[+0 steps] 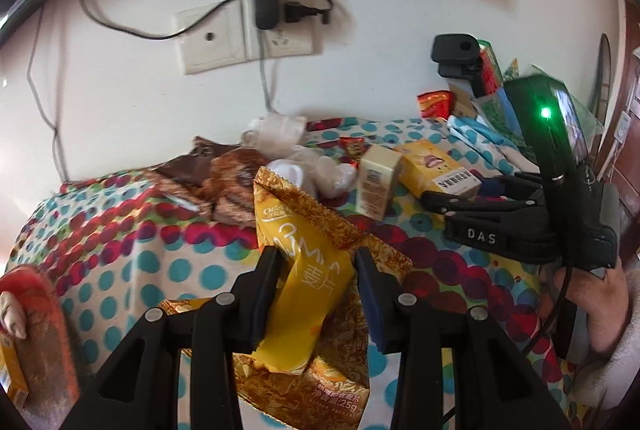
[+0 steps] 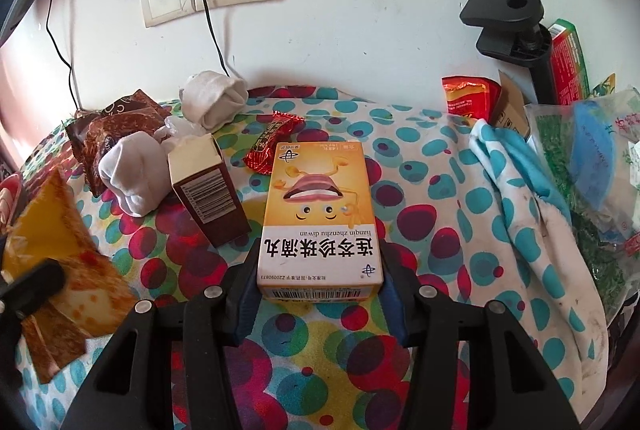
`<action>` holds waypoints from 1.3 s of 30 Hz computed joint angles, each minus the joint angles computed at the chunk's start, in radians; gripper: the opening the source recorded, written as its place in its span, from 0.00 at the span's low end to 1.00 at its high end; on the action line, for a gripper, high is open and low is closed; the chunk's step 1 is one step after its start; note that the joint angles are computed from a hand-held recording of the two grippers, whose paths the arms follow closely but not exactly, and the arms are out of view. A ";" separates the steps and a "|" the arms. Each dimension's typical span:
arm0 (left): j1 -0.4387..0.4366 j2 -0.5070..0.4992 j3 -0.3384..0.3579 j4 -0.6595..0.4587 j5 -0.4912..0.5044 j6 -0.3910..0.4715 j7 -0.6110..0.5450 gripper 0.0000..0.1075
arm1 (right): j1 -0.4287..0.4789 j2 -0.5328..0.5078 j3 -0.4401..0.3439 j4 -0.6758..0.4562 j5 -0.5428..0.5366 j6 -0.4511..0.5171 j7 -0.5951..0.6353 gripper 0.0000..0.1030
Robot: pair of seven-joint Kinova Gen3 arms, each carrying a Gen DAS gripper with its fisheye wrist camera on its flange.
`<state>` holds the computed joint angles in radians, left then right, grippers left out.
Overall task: Organize objects
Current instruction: 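Carry the yellow snack bag into the red tray and open the left tool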
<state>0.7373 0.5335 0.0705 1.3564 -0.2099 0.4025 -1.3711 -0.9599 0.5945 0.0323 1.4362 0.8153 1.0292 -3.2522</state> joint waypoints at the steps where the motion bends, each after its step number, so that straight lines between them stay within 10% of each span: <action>1: 0.005 -0.011 -0.014 0.013 -0.003 -0.005 0.012 0.37 | 0.003 -0.004 -0.001 0.007 -0.002 -0.005 -0.002 0.48; 31: -0.185 -0.280 -0.070 0.257 -0.253 0.079 0.356 0.37 | 0.020 0.034 0.009 -0.056 -0.091 0.029 0.101 0.48; 39: -0.376 -0.225 -0.015 0.164 -0.080 0.179 0.211 0.37 | 0.022 0.033 0.007 -0.055 -0.091 0.029 0.105 0.48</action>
